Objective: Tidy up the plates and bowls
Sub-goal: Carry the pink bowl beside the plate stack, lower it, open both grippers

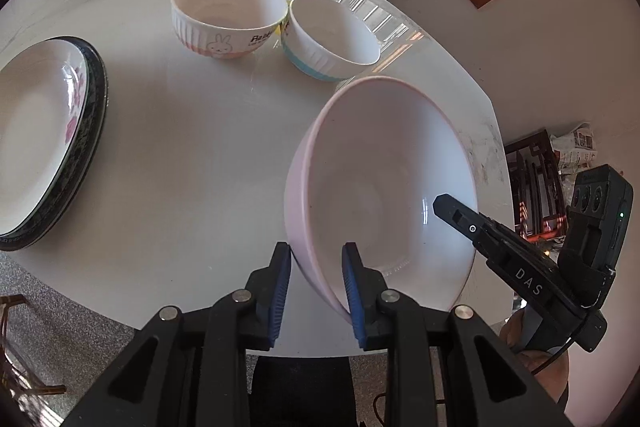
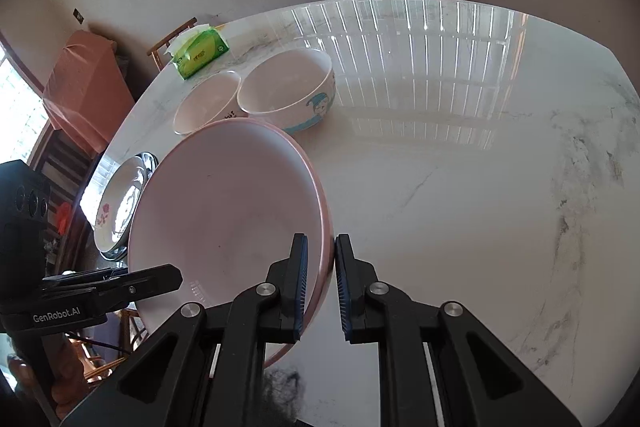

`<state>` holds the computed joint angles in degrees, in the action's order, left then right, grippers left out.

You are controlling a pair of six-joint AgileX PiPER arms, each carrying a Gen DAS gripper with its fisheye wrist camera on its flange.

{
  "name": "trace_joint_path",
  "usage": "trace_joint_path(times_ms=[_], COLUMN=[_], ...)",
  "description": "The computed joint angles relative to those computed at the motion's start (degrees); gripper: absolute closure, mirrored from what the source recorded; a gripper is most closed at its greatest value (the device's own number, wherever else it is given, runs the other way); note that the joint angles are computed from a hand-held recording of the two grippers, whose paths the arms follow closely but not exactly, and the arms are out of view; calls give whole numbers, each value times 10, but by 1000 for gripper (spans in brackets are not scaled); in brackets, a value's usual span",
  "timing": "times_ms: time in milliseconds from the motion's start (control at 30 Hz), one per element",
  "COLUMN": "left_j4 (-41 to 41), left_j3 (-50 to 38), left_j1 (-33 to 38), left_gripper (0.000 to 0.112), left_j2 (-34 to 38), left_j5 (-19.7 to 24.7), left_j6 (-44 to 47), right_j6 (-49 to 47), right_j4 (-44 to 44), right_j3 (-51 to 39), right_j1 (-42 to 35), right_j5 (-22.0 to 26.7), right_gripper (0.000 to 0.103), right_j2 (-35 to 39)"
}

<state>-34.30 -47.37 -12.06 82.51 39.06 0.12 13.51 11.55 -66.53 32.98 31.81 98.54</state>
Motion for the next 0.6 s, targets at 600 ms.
trace_joint_path(times_ms=[600], left_j4=[-25], left_j3=[73], left_j1=[104], left_gripper=[86], left_j2=[-35], left_j5=[-1], left_j6=[83], right_j6=[110], right_j4=[-40], right_j3=[-54], right_j1=[106], right_j5=[5], right_gripper=[87], right_j2=[71])
